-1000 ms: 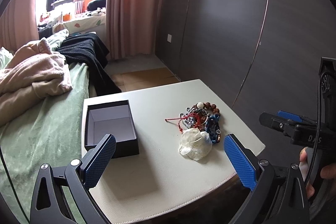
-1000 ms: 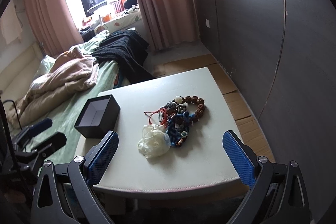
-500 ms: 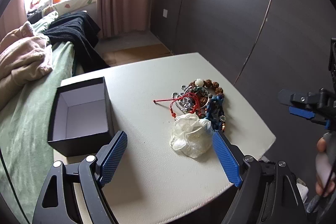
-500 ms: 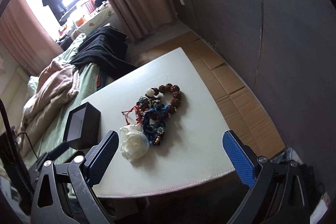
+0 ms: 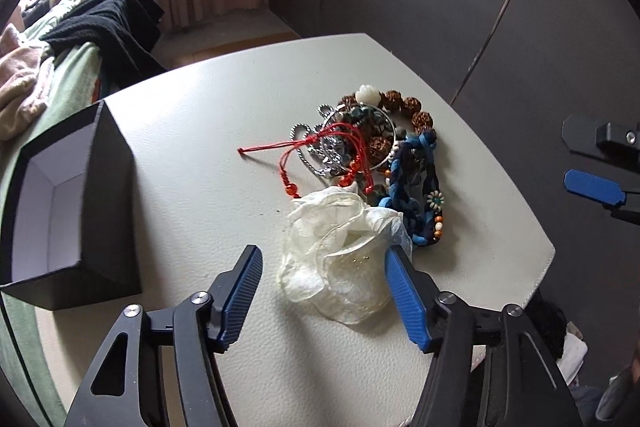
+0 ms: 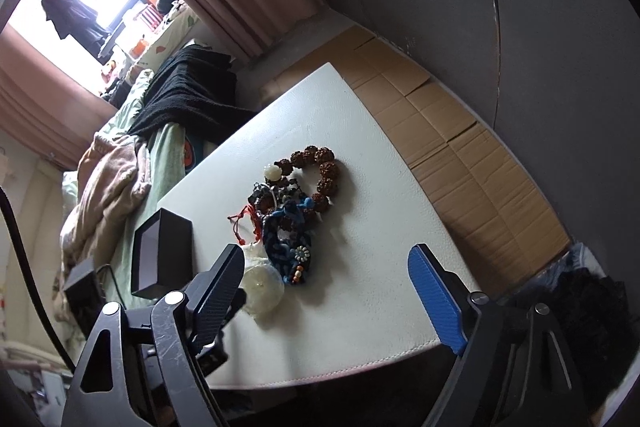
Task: Organize jewelry
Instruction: 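Grasp the white organza pouch with the left gripper while the right grasps the blue bracelet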
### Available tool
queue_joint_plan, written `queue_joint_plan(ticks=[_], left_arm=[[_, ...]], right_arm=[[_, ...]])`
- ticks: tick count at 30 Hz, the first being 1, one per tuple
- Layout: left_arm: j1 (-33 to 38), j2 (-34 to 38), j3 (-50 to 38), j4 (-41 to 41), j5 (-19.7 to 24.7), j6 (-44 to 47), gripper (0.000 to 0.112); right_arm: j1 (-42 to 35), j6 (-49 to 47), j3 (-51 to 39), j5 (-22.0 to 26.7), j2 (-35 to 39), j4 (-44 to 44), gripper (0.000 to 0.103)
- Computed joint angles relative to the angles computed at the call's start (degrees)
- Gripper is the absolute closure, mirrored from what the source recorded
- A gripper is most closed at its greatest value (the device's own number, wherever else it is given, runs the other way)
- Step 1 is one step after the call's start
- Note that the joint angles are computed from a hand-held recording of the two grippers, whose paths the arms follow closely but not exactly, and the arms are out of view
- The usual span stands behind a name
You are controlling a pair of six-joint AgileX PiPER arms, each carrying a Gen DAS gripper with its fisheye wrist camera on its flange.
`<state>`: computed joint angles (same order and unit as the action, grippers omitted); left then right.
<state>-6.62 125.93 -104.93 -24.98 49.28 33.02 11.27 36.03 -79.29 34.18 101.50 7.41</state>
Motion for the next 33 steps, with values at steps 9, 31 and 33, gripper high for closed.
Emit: queue_joint_plan(ticks=[9, 31, 33], left_arm=[[-0.5, 4.0, -5.2, -0.5, 2.6, -0.1, 0.108], [8.7, -2.9, -4.2, -15.3, 1.3, 7.2, 0.11], [9.6, -3.4, -4.0, -16.0, 1.2, 7.5, 0.11]], right_arm=[[-1.9, -6.2, -3.9, 1.3, 4.6, 7.8, 0.036], [1.3, -5.5, -24.2, 13.3, 22.4, 8.5, 0.081], [1.3, -5.5, -24.0, 13.1, 22.6, 8.5, 0.089]])
